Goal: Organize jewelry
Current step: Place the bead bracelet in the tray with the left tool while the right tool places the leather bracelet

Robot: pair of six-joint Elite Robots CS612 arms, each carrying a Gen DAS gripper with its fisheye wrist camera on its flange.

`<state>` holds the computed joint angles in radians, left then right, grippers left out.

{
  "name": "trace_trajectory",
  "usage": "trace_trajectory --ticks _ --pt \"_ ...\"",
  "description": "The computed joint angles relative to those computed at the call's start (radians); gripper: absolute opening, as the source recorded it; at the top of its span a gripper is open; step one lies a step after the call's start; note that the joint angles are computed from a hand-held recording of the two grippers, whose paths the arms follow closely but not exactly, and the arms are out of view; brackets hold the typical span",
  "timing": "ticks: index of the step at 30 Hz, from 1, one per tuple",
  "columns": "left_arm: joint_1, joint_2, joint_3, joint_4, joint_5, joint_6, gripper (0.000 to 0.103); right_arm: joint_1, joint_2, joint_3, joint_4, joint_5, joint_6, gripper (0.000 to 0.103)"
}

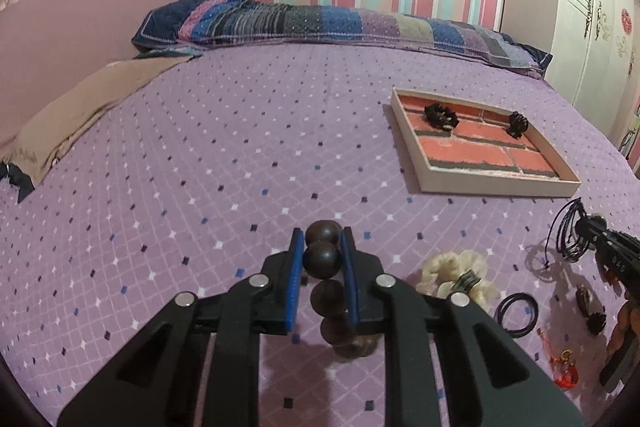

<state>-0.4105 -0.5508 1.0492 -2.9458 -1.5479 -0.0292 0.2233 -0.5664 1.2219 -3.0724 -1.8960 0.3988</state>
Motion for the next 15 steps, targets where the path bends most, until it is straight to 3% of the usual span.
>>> trace_trajectory --ticks 10,15 --pt "-0.022 0.013 -0.090 0.025 -0.001 0.008 0.019 -0.017 -0.007 -0.040 -0.029 -0.013 -0.041 0.008" --pt "-0.039 0.049 -0.204 0.079 -0.027 0.000 0.019 -0.038 -0.005 -0.080 -0.002 -0.014 -0.047 0.008"
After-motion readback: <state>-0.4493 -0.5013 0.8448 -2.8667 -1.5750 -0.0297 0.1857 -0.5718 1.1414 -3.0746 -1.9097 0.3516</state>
